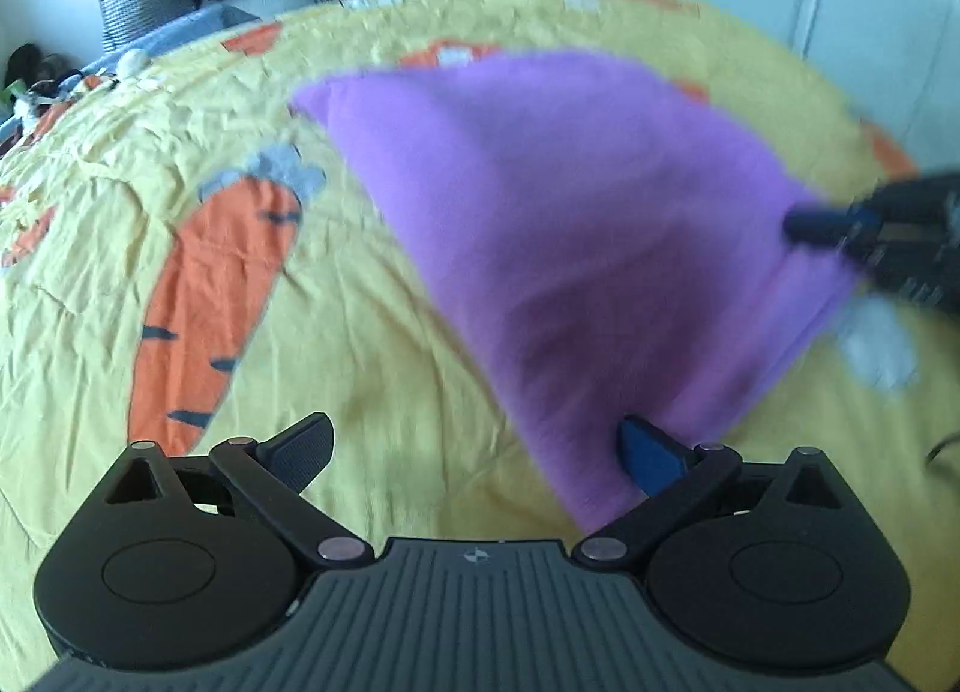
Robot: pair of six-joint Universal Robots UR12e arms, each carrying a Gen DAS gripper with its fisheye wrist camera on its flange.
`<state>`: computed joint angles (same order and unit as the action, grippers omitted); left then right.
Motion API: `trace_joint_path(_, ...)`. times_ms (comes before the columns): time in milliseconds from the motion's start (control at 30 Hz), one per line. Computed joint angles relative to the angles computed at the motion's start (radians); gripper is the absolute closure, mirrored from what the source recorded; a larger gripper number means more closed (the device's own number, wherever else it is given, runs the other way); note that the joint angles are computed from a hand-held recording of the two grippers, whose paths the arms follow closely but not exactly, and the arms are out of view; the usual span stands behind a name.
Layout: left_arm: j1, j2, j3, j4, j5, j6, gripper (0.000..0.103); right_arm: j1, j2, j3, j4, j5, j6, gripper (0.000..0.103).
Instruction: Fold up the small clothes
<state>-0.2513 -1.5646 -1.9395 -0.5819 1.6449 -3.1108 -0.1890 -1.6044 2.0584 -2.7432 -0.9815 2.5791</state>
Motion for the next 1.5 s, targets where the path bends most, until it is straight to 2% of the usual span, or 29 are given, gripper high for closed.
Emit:
trace_joint_path(67, 0.0, 0.002, -0.005, 0.012, 0.005, 0.011, 0.0, -0.001, -0.005, -0.026, 0.064, -0.005, 0.005, 0.099)
trace_joint_path(100, 0.0, 0.005, -0.003, 0.001, 0.008, 0.022, 0.0, 0.003, -0.007, -0.03, 0.044, -0.011, 0.015, 0.098)
trace_joint_path(167, 0.001, 0.016, -0.001, -0.006, 0.009, 0.035, 0.001, 0.003, 0.002, -0.041, -0.006, 0.032, 0.05, 0.095)
trace_joint_path(233, 0.017, 0.024, 0.002, 0.015, -0.023, -0.019, 0.001, 0.023, 0.03, -0.067, -0.037, 0.043, 0.074, 0.084)
trace_joint_path(300, 0.038, 0.016, 0.011, 0.07, -0.088, -0.091, 0.001, 0.055, 0.068, -0.095, -0.083, 0.001, 0.086, 0.052)
trace_joint_path(333, 0.044, 0.002, 0.022, 0.099, -0.109, -0.117, 0.001, 0.067, 0.087, -0.109, -0.089, -0.01, 0.093, 0.046)
trace_joint_path(400, 0.046, -0.041, 0.047, 0.192, -0.142, -0.136, 0.001, 0.08, 0.126, -0.142, -0.061, -0.013, 0.108, 0.044)
trace_joint_path(467, 0.062, -0.093, 0.078, 0.267, -0.235, -0.142, 0.001, 0.087, 0.148, -0.15, -0.052, -0.037, 0.108, 0.045)
trace_joint_path(567, 0.078, -0.174, 0.145, 0.285, -0.31, -0.184, 0.001, 0.071, 0.155, -0.145, -0.063, -0.013, 0.145, 0.044)
trace_joint_path(600, 0.077, -0.197, 0.168, 0.272, -0.304, -0.185, 0.001, 0.07, 0.153, -0.141, -0.065, -0.017, 0.138, 0.044)
trace_joint_path(633, 0.072, -0.219, 0.193, 0.241, -0.269, -0.172, 0.001, 0.069, 0.155, -0.141, -0.063, -0.014, 0.136, 0.043)
trace_joint_path(667, 0.061, -0.237, 0.222, 0.188, -0.2, -0.155, 0.007, 0.066, 0.156, -0.145, -0.05, -0.008, 0.14, 0.043)
trace_joint_path(733, 0.045, -0.256, 0.249, 0.127, -0.093, -0.121, 0.003, 0.061, 0.158, -0.167, 0.014, 0.003, 0.136, 0.041)
trace_joint_path(767, 0.043, -0.258, 0.251, 0.117, -0.064, -0.124, 0.0, 0.061, 0.157, -0.177, 0.04, 0.003, 0.138, 0.041)
trace_joint_path(833, 0.06, -0.247, 0.244, 0.094, -0.084, -0.198, 0.0, 0.067, 0.153, -0.185, 0.039, -0.013, 0.138, 0.04)
trace_joint_path(933, 0.052, -0.227, 0.238, 0.075, -0.023, -0.252, 0.0, 0.073, 0.156, -0.193, -0.001, -0.035, 0.184, 0.039)
trace_joint_path(1000, 0.057, -0.209, 0.225, 0.061, -0.046, -0.28, 0.0, 0.061, 0.168, -0.211, 0.024, -0.013, 0.208, 0.034)
trace_joint_path(1033, 0.052, -0.201, 0.219, 0.053, -0.029, -0.277, 0.0, 0.052, 0.175, -0.221, 0.046, 0.004, 0.218, 0.032)
trace_joint_path(1167, 0.06, -0.17, 0.187, 0.049, -0.033, -0.266, 0.0, 0.013, 0.198, -0.244, 0.12, 0.083, 0.28, 0.032)
trace_joint_path(1233, 0.061, -0.165, 0.177, 0.053, -0.031, -0.265, 0.0, 0.007, 0.2, -0.242, 0.121, 0.094, 0.294, 0.032)
trace_joint_path(1433, 0.07, -0.158, 0.164, 0.051, -0.067, -0.282, 0.0, 0.007, 0.197, -0.243, 0.231, 0.167, 0.26, 0.03)
trace_joint_path(1500, 0.078, -0.156, 0.164, 0.036, -0.106, -0.294, 0.0, 0.008, 0.191, -0.235, 0.257, 0.205, 0.237, 0.03)
